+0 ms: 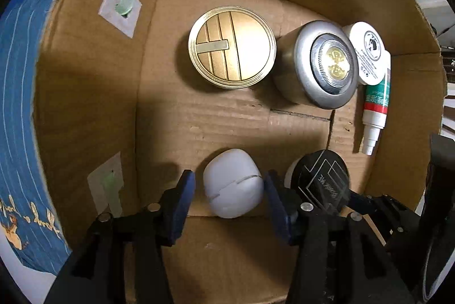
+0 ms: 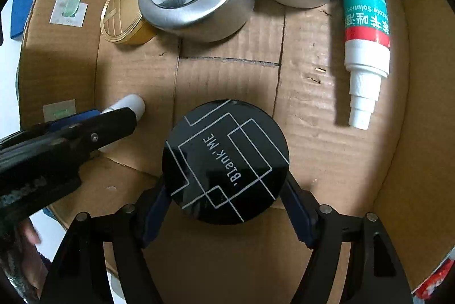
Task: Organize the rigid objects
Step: 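Open both tools and lift them out of the box, then grasp the white cylinder with the left tool while the right tool grasps the walnut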
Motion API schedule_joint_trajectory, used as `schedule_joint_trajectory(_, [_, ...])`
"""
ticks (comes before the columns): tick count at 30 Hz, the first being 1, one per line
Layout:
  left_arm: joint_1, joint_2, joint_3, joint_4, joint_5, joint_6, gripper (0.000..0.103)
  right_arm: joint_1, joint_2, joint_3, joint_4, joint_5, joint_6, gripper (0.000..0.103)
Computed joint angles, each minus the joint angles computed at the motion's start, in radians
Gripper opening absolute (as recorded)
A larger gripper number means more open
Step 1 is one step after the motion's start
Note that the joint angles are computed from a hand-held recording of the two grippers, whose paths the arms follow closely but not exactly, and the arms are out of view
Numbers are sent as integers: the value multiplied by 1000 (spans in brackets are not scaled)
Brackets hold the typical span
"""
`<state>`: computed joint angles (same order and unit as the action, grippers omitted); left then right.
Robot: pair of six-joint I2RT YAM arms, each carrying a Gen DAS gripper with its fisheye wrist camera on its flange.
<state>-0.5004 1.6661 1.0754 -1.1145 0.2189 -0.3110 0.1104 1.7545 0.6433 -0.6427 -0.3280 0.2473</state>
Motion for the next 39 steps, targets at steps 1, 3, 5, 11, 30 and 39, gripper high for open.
schedule_joint_trajectory(1, [-2,-14,-1,-8,-3,-8,49,-4,1,-8,11,12,-5,77])
schedule_joint_trajectory(3, [-17,-38,4,-21,-15,-24,50,-1,-40,-16,-7,28,-5,77])
schedule_joint_trajectory(5, [-29,-68,10,-41,-39,-27,61,-6,-94,-28,-34,46,-6,77])
schedule_joint_trajectory(11, [-85,-253,-6,-83,-90,-80,76,-52,-324,-65,-140,108,-4,83])
schedule_joint_trajectory(30, [-459,-579,194,-337,-467,-357,100,-32,-1015,115,-705,323,147,99])
schedule_joint_trajectory(39, [-639,-615,288,-453,-560,-517,100,93,-1135,275,-908,408,262,99])
